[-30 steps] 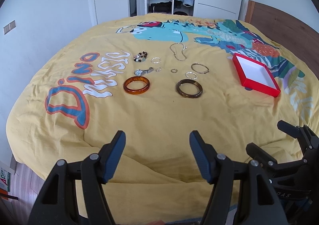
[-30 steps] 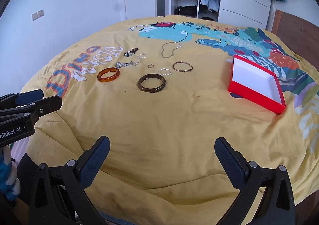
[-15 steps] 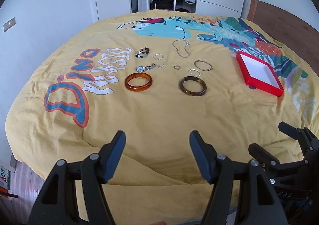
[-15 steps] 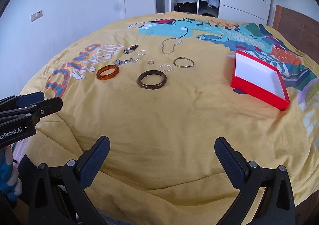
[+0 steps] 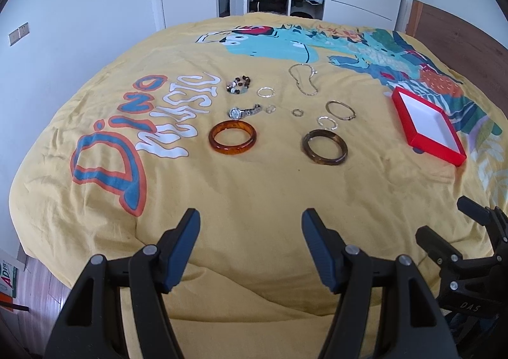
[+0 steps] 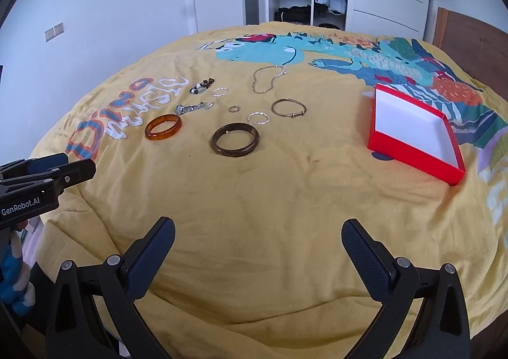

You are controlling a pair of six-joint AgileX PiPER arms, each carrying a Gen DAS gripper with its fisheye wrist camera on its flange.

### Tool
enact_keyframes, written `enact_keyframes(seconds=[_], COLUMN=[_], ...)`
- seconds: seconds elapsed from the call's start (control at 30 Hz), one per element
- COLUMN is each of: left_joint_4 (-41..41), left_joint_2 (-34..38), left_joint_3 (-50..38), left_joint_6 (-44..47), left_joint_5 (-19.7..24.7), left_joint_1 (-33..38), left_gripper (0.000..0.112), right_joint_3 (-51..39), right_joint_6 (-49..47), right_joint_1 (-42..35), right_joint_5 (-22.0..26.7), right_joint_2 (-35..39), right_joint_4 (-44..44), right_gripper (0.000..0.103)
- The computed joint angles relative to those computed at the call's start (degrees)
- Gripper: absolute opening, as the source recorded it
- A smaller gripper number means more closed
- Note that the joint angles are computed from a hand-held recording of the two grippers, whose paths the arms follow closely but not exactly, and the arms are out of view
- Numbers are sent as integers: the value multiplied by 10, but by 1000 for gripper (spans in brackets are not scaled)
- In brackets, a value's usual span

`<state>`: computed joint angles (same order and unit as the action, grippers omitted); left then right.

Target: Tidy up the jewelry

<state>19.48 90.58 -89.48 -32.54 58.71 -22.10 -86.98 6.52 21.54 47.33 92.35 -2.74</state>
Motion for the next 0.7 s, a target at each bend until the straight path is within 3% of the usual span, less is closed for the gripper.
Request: enact_keyframes(seconds=[0.23,0.7], left_joint_4=[-6,6], left_joint_2=[35,147], left_joint_3=[-41,-159], left_joint_6=[0,23], left_joint_5=[5,55], left_joint_1=[26,45], left_gripper=[65,65], right_joint_3=[-64,-192], right_joint_6=[-25,-92], right_joint_1=[-11,-35], right_joint_5=[19,74], right_joint_2=[44,146], right_joint_4=[7,73], right_gripper=[103,103])
